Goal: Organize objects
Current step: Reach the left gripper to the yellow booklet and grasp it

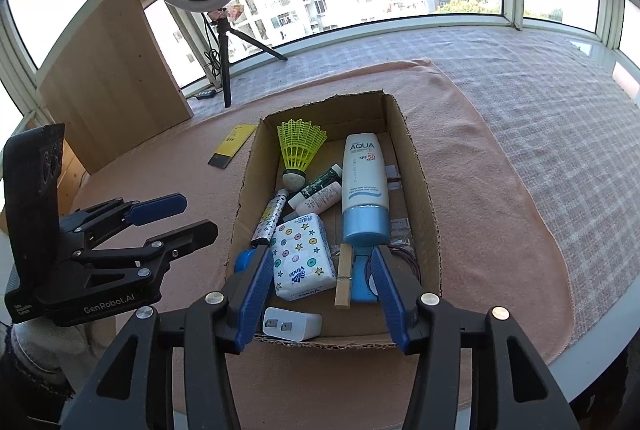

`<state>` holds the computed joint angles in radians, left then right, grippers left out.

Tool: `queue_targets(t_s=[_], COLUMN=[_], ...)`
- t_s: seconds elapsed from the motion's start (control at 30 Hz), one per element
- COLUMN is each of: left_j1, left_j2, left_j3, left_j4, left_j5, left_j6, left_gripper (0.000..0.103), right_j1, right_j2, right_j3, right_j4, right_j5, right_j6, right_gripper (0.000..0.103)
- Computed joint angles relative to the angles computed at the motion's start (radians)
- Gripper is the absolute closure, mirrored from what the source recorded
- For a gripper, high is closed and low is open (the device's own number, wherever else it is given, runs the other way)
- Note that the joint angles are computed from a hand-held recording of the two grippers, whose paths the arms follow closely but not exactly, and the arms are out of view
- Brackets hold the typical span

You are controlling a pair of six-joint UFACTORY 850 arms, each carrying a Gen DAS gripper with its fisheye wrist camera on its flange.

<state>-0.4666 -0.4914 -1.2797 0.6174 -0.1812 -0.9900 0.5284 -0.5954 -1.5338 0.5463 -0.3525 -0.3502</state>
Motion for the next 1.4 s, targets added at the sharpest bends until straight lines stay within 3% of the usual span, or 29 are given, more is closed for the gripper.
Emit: queue_targets(t_s=[0.17, 0.53, 0.7, 0.87, 1.17, 1.4], left_j1=[0.033, 0.135, 0.178, 0.214, 0.237, 0.264], left_j2=[0.036, 0.047, -0.016, -0.102, -0.290, -0.401], left_j3=[0.056, 0.086, 0.006, -0.102, -0.355, -0.495], left_j4=[0.047, -0.079, -0.181, -0.363, -0.376, -0.496], left_j5=[-0.002, -0.003, -0.054, -0.094, -0.233, -0.301], left_j6=[-0.067, 0.061, 0.182, 0.375, 0.432, 0.535], left_gripper=[0.040, 0.020, 0.017, 0.016, 0.016, 0.016], right_j1=[0.028, 0.081, 0.110, 0.102, 0.070, 0.045], right_j2=[0.010, 0.020, 0.045, 0.065, 0.076, 0.070], right_j3=[0.003, 0.007, 0.035, 0.059, 0.080, 0.079], right_j4=[-0.055, -0.135, -0.235, -0.184, -0.184, -0.196], right_j5=[0.013, -0.026, 0.002, 0.015, 0.017, 0.013], right_j6=[0.045, 0.115, 0.182, 0.152, 0.184, 0.220], right_gripper=[0.040, 0.032, 0.031, 0.030, 0.029, 0.029])
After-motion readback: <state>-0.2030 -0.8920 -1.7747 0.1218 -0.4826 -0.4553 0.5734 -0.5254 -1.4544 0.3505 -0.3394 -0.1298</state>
